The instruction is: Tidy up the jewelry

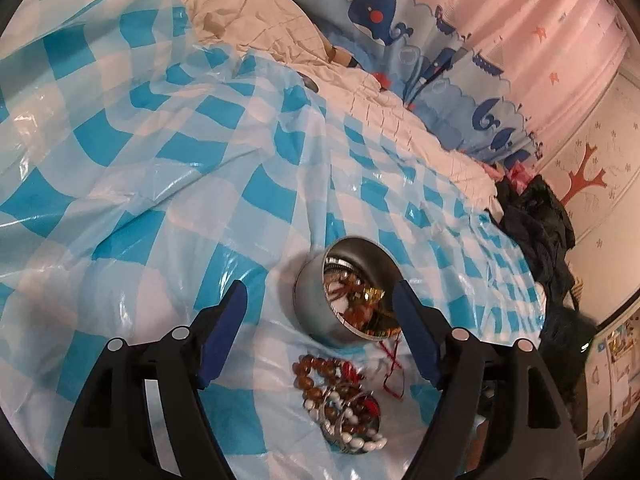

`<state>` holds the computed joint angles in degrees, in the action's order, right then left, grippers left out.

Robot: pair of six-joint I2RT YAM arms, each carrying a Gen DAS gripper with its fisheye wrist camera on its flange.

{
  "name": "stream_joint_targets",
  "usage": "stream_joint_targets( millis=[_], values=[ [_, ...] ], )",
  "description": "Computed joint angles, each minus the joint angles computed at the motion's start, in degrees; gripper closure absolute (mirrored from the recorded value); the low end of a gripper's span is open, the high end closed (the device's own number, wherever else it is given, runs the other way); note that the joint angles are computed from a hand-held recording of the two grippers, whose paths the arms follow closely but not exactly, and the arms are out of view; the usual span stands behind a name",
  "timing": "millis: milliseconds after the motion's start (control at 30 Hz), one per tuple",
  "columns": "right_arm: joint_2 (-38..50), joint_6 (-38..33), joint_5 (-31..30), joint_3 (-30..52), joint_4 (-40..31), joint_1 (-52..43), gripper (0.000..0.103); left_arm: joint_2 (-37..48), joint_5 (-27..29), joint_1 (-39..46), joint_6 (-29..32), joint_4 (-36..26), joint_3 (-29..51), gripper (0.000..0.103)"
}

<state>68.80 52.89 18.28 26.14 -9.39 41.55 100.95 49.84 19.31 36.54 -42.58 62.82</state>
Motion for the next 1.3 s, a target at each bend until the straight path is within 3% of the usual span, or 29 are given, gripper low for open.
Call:
stream_joint_targets(
  millis=[100,267,300,333,367,400,567,700,900,1000,1133,1300],
  values=[
    [4.5,-0.5,-0.9,1.5,1.1,0.3,0.056,-0.7,-1.6,0.6,4.9,-1.8,-1.2,0.031],
    [13.6,-1.2,3.9,6.2,-0.6,3.1,0.056,-0.4,-4.1,2.5,13.4,-5.1,-2.5,0.030],
    [14.6,-1.2,4.8,7.0,-1.3,3.5,0.062,0.0,-4.4,2.8,14.3,-5.7,-2.3,0.030],
    [14.7,-0.9,5.2,6.8,-1.4,3.9,0.084,0.4,-4.6,3.1,15.1,-6.2,-2.1,0.030],
    [14.4,-0.6,4.6,6.3,-1.1,3.9,0.095,0.7,-4.8,3.4,16.1,-7.0,-1.9,0.030],
    [13.4,0.0,3.9,5.3,-0.5,3.7,0.098,0.9,-4.8,3.7,17.1,-7.7,-1.7,0.030],
    [0.7,6.8,6.4,-1.3,-0.5,5.4,0.098,1.1,-4.5,4.4,23.3,-12.9,-0.8,0.030],
    [-7.3,14.1,10.2,-4.9,-2.5,9.5,0.098,-1.2,-4.2,3.9,31.8,-15.9,-3.6,0.030],
    [-11.6,15.6,6.8,-8.5,0.9,6.7,0.098,-9.9,-3.6,2.7,45.5,-15.5,-12.4,0.030],
    [-12.4,16.1,6.5,-9.2,1.4,6.8,0.098,-12.0,-4.9,1.5,44.0,-11.9,-15.1,0.031],
    [-12.1,15.8,6.5,-9.1,1.8,6.7,0.098,-10.4,-5.7,0.8,44.2,-12.6,-14.6,0.037],
    [-11.9,15.6,5.5,-9.6,2.9,6.1,0.097,-9.6,-6.3,-1.0,39.8,-9.9,-15.2,0.038]
  ],
)
